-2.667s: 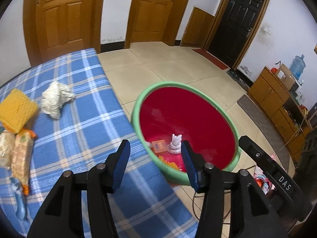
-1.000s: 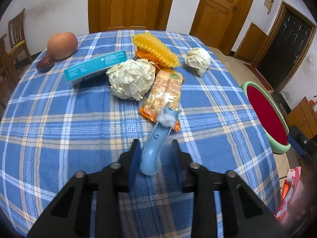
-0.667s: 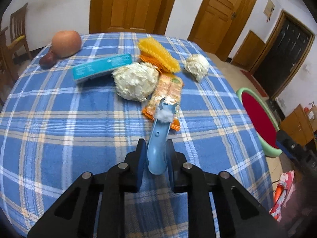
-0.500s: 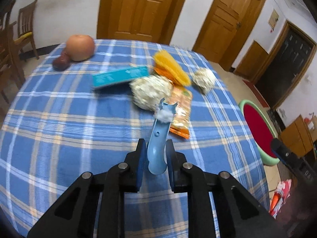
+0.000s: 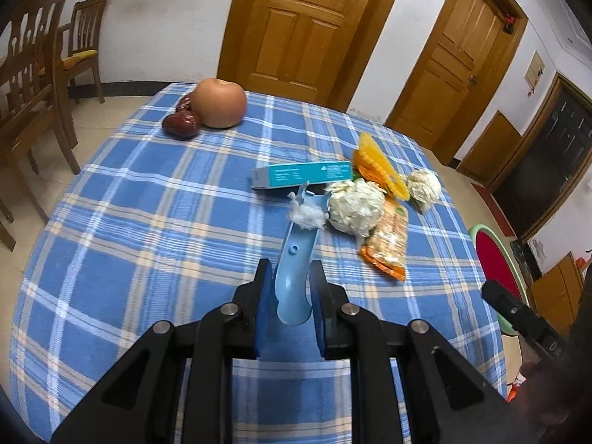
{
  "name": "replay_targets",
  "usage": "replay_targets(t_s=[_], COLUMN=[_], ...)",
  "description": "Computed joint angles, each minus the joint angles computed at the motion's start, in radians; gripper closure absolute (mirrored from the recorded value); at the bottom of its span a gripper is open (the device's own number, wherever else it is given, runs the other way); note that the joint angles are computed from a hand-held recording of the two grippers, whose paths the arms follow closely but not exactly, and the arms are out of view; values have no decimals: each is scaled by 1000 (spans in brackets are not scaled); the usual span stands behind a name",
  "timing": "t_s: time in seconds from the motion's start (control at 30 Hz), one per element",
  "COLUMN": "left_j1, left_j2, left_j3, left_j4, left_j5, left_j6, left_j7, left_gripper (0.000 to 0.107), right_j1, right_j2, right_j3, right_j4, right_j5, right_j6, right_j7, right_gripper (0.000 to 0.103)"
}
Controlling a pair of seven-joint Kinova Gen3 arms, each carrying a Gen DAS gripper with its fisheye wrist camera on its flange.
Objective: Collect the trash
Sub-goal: 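Grasp the orange snack packet with the right tool while the left tool holds the blue piece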
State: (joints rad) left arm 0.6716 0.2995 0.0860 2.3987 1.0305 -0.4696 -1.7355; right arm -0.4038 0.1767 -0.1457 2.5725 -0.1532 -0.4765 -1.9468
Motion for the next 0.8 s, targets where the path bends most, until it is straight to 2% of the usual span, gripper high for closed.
replay_targets(t_s=[0.17, 0.27, 0.37, 0.6, 0.7, 0.8], left_j1=[5, -23, -57, -92, -91, -98], left_j2=[1, 0, -3, 1, 3, 10], left_j3=[1, 9, 13, 6, 1, 4], left_j4=[18, 38, 61, 96, 108, 124], left_j5=[36, -12, -87, -214, -243, -289], left_j6=[-40, -46, -49, -54, -62, -81], left_j7=[-8, 50, 133, 264, 300, 354], left_gripper=[88, 88, 88, 88, 88, 88], right_j1=[-47, -82, -136, -269, -284, -355], right_j2=[38, 55, 67, 100, 121, 141], right_j3=[6, 20, 55, 165, 173, 229], right_j4=[-65, -100, -128, -199, -222, -244], right_j5=[-44, -78, -146, -321, -345, -407], right_j6=[65, 105, 127, 205, 215, 226], right_j7=[38, 70, 125, 271, 282, 329], right_gripper=[37, 36, 28, 26, 26, 26])
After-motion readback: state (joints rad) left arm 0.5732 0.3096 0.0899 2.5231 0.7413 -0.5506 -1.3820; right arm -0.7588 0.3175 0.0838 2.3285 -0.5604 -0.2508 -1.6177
